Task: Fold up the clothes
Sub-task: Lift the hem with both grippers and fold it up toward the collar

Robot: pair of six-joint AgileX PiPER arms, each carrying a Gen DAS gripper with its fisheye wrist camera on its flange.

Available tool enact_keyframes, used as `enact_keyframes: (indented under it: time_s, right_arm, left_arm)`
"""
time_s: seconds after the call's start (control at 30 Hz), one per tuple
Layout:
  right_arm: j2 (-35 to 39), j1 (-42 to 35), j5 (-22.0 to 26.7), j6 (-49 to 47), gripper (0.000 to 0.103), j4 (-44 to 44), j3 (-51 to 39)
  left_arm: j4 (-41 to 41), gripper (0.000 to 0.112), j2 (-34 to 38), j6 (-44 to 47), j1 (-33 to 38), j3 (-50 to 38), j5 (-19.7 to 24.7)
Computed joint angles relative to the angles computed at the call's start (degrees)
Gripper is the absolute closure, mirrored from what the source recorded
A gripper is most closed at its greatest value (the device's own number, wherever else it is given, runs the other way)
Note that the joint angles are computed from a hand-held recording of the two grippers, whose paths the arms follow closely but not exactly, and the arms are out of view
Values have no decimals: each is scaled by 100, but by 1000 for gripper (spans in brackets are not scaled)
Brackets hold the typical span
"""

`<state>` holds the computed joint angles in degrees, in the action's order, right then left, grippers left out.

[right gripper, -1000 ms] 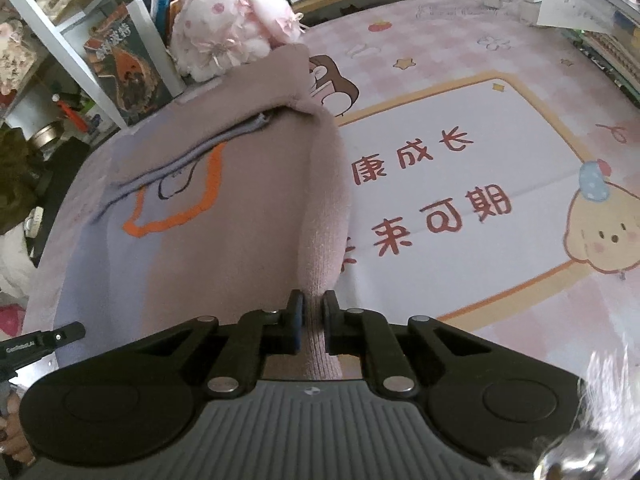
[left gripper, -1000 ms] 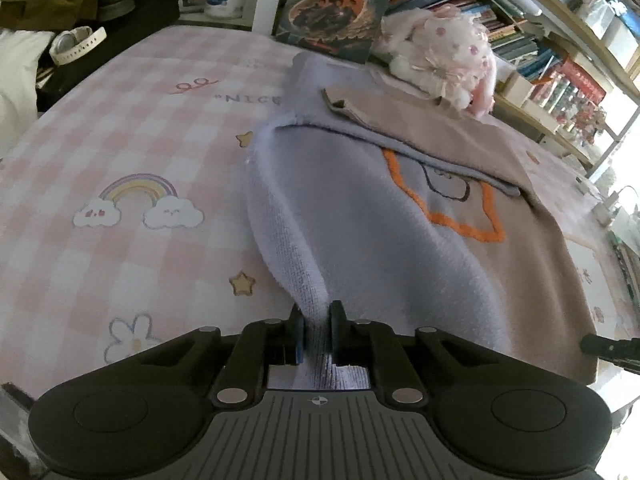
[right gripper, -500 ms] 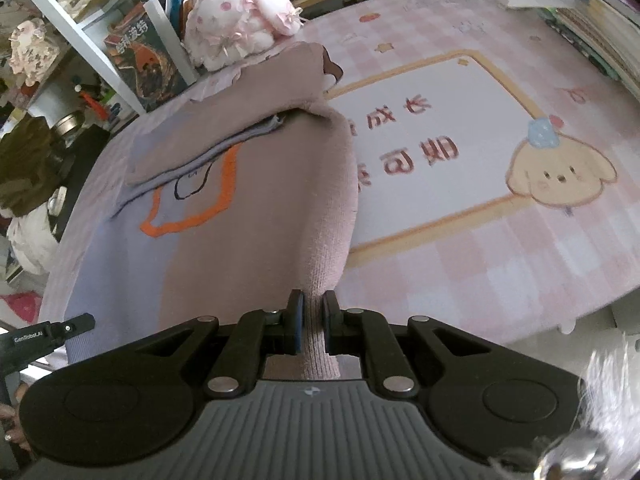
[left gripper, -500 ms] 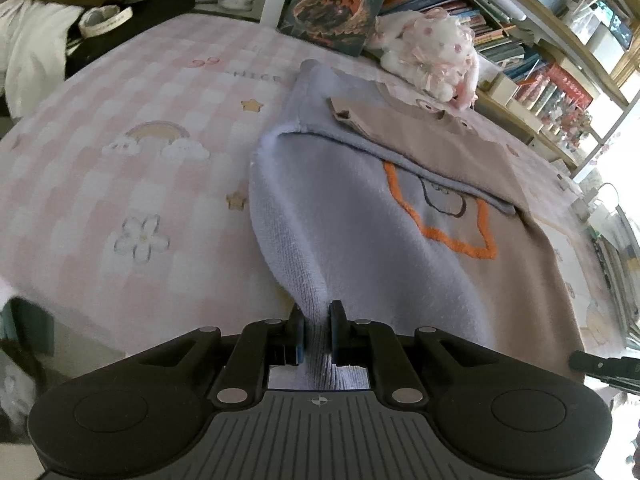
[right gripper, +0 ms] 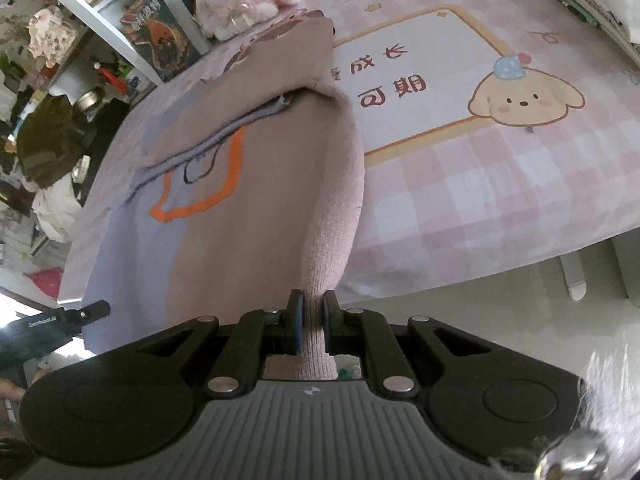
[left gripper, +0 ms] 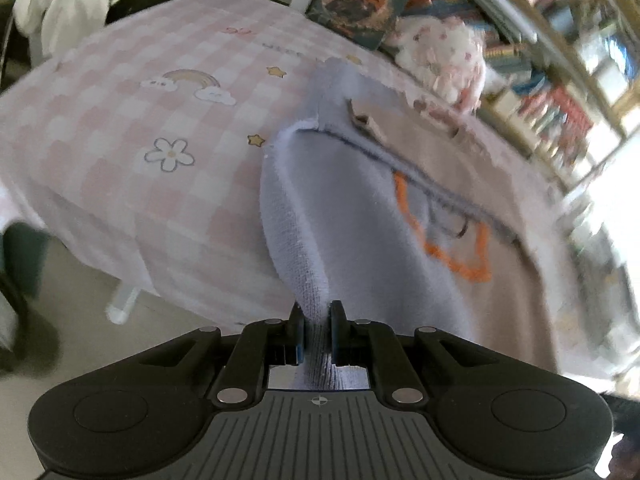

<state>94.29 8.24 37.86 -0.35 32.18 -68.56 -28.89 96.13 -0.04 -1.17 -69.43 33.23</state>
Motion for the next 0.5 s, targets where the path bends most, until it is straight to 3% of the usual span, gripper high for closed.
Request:
enact_keyframes:
  time_s: [0.17,0.3,0.5]
  right_arm:
    - [-203,-393,23,-767,94,1181,-52]
    - [-146,-813,-36,-1625,94,2917,-169]
    - [600,-1022,-302,-2080,96,4618,-980]
  left_arm:
    - [-1724,103,-130,838,351,-21,-111]
    - [-2774,103,110,1199,555,-434,-181]
    - [-3063,103,1052,982,596,-1771,-156]
